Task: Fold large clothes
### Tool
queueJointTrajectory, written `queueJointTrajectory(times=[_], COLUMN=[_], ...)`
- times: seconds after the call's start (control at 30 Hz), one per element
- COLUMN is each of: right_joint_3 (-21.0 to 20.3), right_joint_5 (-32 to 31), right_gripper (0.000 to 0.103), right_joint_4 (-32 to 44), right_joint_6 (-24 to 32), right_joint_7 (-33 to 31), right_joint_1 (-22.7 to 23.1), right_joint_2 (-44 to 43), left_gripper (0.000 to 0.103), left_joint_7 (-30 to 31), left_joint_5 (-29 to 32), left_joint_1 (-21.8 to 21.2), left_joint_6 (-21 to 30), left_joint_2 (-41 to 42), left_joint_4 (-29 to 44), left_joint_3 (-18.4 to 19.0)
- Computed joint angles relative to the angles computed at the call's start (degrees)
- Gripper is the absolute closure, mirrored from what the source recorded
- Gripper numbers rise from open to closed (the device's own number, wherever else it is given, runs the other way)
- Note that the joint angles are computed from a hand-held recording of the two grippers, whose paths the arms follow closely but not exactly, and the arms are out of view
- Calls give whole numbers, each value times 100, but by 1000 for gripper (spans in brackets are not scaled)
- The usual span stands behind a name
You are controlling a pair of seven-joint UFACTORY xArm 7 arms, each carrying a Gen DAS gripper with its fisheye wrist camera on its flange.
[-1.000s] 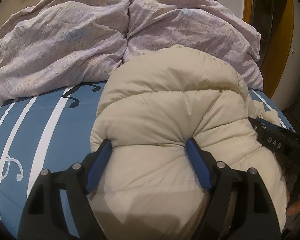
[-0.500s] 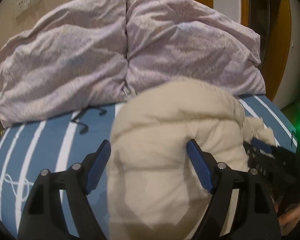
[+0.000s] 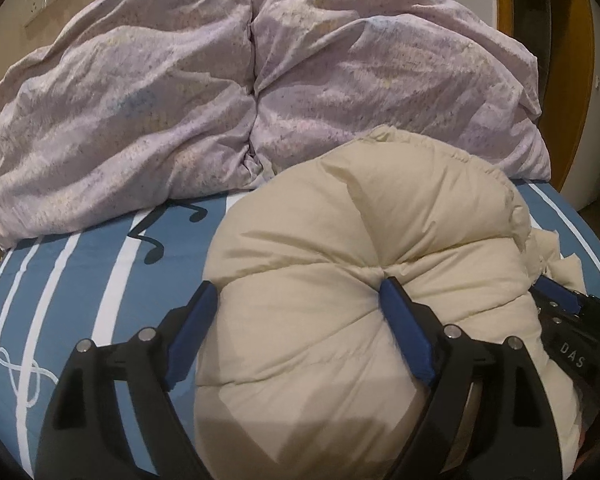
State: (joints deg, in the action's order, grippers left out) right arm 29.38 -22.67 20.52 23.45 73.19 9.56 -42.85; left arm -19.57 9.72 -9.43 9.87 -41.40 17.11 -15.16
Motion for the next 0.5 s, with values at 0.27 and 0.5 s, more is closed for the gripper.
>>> queueJointTrajectory(times=[0.27,0.5], right_joint_3=[-12,-7], right_joint_5=[-16,-29], right_gripper=[63,63], right_joint_4=[15,40], right_joint_6=[-12,-21], right_joint_7=[13,26], right_joint_1=[-12,-26], right_joint_2=[29,64], left_gripper=[15,14], left_joint_7=[-131,-134], left_joint_5=[51,95], left_joint_1=[152,175], left_joint_6=[-237,-206], left_joint_2=[209,345], left_joint_4=[-36,23], left_joint_3=[-118,-109])
